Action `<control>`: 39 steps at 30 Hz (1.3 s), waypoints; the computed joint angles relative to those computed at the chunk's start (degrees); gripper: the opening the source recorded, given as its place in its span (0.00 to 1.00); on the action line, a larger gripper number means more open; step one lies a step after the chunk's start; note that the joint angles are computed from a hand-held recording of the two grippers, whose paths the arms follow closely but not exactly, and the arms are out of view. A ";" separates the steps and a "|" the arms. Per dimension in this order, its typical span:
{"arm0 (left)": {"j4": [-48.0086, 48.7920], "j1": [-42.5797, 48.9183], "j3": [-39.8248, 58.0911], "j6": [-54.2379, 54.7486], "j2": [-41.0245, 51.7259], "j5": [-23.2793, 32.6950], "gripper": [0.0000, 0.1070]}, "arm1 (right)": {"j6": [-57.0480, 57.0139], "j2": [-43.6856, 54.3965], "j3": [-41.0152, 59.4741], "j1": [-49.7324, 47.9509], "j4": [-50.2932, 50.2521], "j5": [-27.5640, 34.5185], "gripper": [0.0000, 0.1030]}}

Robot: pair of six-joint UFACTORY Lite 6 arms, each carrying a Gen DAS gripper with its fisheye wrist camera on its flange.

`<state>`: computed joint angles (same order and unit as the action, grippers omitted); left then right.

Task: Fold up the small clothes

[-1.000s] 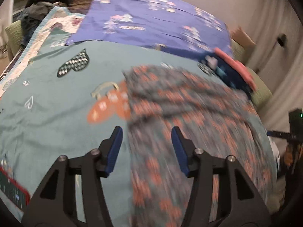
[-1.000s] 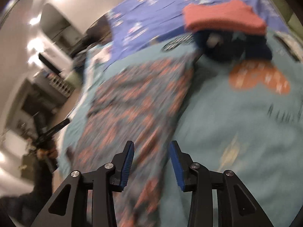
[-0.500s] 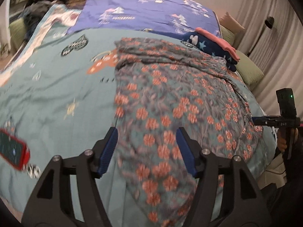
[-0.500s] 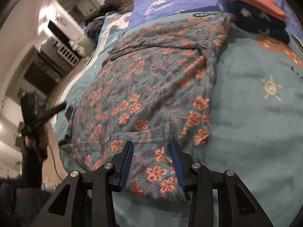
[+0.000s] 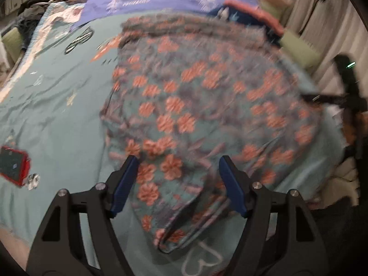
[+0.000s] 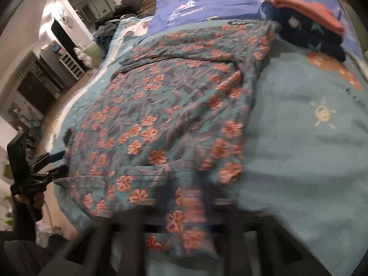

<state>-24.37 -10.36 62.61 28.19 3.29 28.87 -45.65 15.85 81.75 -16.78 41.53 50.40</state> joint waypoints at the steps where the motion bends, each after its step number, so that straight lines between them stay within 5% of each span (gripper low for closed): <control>1: 3.60 -0.77 -0.35 -3.84 -0.38 -0.99 0.49 | -2.28 -1.25 -1.18 -1.36 2.86 1.03 0.04; 2: 4.80 -0.79 -0.97 -5.29 -1.57 -1.61 0.39 | -4.32 -3.34 -2.88 -2.92 5.19 2.02 0.04; 3: 3.60 0.10 -0.98 -4.48 -2.39 -0.94 0.17 | -5.82 -5.11 -4.23 -4.25 6.71 2.87 0.04; 8: -7.30 10.68 -3.91 2.56 -11.01 2.20 0.18 | -17.63 -17.03 -13.99 -15.02 13.26 13.34 0.04; 12: -15.86 21.98 -5.12 8.72 -13.36 7.60 0.22 | -20.99 -24.72 -21.31 -19.41 9.69 16.22 0.05; 15: -12.92 25.73 -6.35 5.36 -11.85 5.64 0.22 | -20.76 -27.93 -26.10 -18.48 5.67 14.36 0.06; 18: -17.31 29.63 -6.88 9.11 -7.75 6.71 0.40 | -19.99 -29.12 -29.66 -16.11 2.73 10.82 0.07; 23: -23.87 28.30 -5.95 15.06 -0.50 9.65 0.61 | -17.29 -29.01 -30.72 -11.68 1.11 6.23 0.25; 26: -19.50 23.47 -6.40 11.67 0.23 5.30 0.62 | -16.31 -29.76 -31.41 -8.68 -0.16 3.73 0.38; 27: -19.85 22.92 -6.91 12.41 -0.35 4.50 0.60 | -16.08 -30.22 -31.93 -7.69 -0.80 2.79 0.38; 29: -23.74 24.21 -6.53 17.07 -0.70 7.75 0.32 | -15.49 -30.70 -32.52 -6.32 -1.83 2.00 0.35; 30: -25.18 25.02 -5.79 18.57 -0.67 10.25 0.11 | -15.33 -30.67 -32.50 -6.16 -1.97 2.10 0.17; 31: -24.97 25.29 -5.07 18.29 -0.69 11.16 0.08 | -15.06 -30.70 -32.29 -6.22 -2.05 2.47 0.05; 39: -26.89 27.19 9.46 12.74 0.69 16.20 0.03 | -21.60 -23.20 -17.28 -16.67 10.68 14.29 0.05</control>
<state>-51.26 16.83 72.07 40.94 3.99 45.07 -67.24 -7.35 64.46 -33.45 52.21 64.70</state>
